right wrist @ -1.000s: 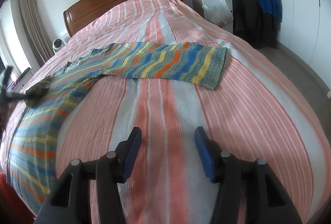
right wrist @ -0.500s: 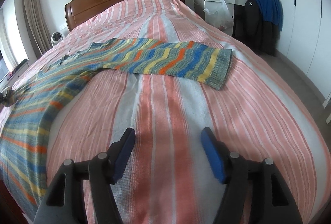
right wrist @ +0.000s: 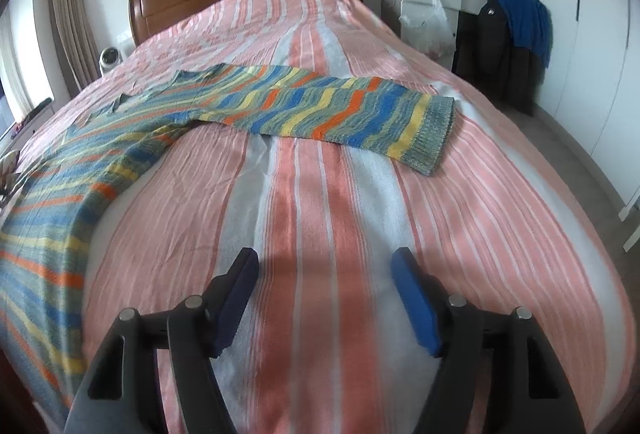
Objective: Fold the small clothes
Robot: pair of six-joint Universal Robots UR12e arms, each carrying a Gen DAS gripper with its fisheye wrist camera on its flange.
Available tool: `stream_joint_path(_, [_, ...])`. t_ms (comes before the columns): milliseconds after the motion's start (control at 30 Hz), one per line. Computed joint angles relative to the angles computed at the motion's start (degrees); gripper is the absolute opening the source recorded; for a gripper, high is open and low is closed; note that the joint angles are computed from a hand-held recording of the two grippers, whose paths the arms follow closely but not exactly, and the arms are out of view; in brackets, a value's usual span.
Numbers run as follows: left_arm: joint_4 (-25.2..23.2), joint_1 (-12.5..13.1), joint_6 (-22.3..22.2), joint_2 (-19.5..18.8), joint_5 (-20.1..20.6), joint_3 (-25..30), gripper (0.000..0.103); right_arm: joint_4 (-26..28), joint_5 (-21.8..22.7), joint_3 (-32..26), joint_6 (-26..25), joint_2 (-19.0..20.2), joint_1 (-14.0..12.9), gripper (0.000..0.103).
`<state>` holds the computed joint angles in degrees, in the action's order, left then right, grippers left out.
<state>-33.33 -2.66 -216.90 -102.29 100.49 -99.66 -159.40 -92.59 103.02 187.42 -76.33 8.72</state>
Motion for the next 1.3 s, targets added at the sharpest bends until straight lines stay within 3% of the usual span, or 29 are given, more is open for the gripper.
stream_joint_path(100, [3.4, -0.5, 6.3, 4.0, -13.2, -4.5, 0.087, 2.9, 10.4, 0.7, -2.9, -3.3, -1.1, 0.069])
stream_joint_path(167, [3.2, -1.7, 10.0, 5.7, -20.7, -6.9, 0.088, 7.4, 18.5, 0.8, -4.7, -4.8, -1.7, 0.069])
stream_joint_path(233, [0.4, -3.8, 13.4, 6.4, -25.9, -8.2, 0.088, 14.1, 27.2, 0.8, -5.8, -5.8, -2.0, 0.069])
stream_joint_path(300, [-2.4, -5.7, 14.2, 6.2, -26.4, -8.7, 0.088, 19.3, 30.5, 0.8, -6.6, -6.0, -1.4, 0.069])
stream_joint_path(367, [-4.5, -7.0, 14.1, 5.8, -25.2, -8.6, 0.085, 23.1, 30.5, 0.8, -7.4, -5.8, -0.3, 0.069])
stream_joint_path(467, [-5.0, -8.3, 13.2, 5.9, -22.8, -9.0, 0.075, 22.6, 30.7, 1.5, -6.5, -5.5, 0.6, 0.062])
stream_joint_path(500, [-5.0, -8.5, 13.8, 5.8, -23.2, -9.0, 0.068, 22.6, 31.6, 1.5, -6.1, -5.2, 0.7, 0.058])
stream_joint_path(567, [-5.4, -8.7, 15.1, 5.3, -25.5, -8.8, 0.041, 23.1, 31.1, 1.0, -6.4, -4.6, 1.6, 0.039])
stream_joint_path(600, [-6.1, -8.9, 15.7, 5.1, -26.0, -8.4, 0.011, 22.8, 29.3, 0.7, -7.0, -4.2, 2.3, 0.03])
stream_joint_path(633, [-6.3, -9.2, 16.2, 4.7, -25.9, -8.1, 0.004, 22.7, 28.0, 0.2, -7.1, -3.9, 2.8, 0.01])
stream_joint_path(767, [-4.9, -8.7, 14.9, 6.2, -26.4, -9.3, 0.002, 21.9, 26.3, 0.3, -6.4, -4.7, 3.1, 0.005])
stream_joint_path(900, [-5.7, -8.2, 14.4, 8.4, -27.6, -11.4, 0.002, 24.8, 25.4, 1.2, -8.3, -8.0, 2.5, 0.005])
stream_joint_path(1000, [-7.0, -8.8, 14.0, 7.1, -26.4, -10.9, 0.002, 25.7, 24.1, 1.4, -9.2, -8.1, 2.9, 0.005])
stream_joint_path(1133, [-7.1, -8.9, 12.3, 5.2, -26.1, -9.7, 0.006, 25.3, 23.9, 1.9, -5.5, -5.8, 2.4, 0.005])
stream_joint_path(1200, [-7.1, -9.5, 12.4, 5.6, -24.2, -9.5, 0.012, 24.3, 24.6, 2.3, -4.3, -5.6, 2.2, 0.005])
stream_joint_path(1233, [-7.2, -9.9, 12.1, 5.9, -22.7, -9.3, 0.025, 24.1, 24.4, 2.3, -4.8, -5.8, 2.2, 0.006])
stream_joint_path(1267, [-7.5, -10.3, 11.4, 6.2, -21.2, -9.1, 0.035, 24.0, 23.4, 2.3, -5.5, -6.1, 2.4, 0.014])
stream_joint_path(1300, [-7.0, -10.7, 10.8, 6.1, -20.1, -8.7, 0.057, 24.3, 21.7, 2.3, -6.0, -6.4, 2.7, 0.02])
